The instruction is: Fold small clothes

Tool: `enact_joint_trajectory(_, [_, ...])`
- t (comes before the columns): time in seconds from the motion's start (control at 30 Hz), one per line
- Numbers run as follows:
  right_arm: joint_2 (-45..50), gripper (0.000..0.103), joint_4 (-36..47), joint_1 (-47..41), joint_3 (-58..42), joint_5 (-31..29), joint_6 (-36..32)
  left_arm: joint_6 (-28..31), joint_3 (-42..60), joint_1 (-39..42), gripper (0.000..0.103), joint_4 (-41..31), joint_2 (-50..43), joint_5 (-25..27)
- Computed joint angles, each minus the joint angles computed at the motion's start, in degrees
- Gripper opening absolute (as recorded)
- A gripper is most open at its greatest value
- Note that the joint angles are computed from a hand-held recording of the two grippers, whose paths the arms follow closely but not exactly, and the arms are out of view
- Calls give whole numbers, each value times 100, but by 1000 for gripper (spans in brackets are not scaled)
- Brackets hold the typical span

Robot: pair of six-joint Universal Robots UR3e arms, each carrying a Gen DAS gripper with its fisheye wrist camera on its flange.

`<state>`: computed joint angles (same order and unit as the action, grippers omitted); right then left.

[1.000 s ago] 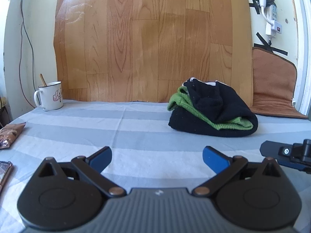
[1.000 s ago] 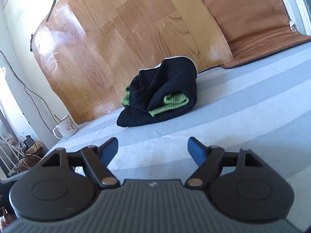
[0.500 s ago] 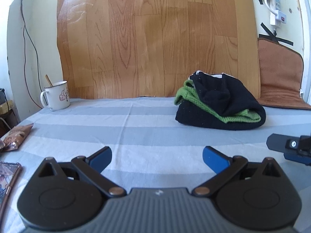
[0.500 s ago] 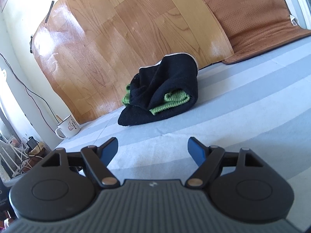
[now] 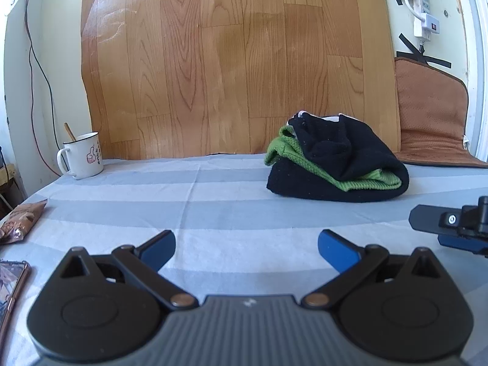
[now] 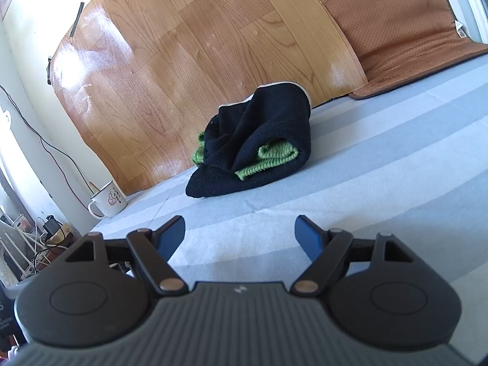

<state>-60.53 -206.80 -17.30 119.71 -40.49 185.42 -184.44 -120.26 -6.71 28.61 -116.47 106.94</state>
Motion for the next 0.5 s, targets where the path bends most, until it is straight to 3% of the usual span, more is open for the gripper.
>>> enact_joint_trajectory(0.5, [-17, 81, 34, 0, 2, 13, -10, -6, -9, 10, 103, 4, 7, -14])
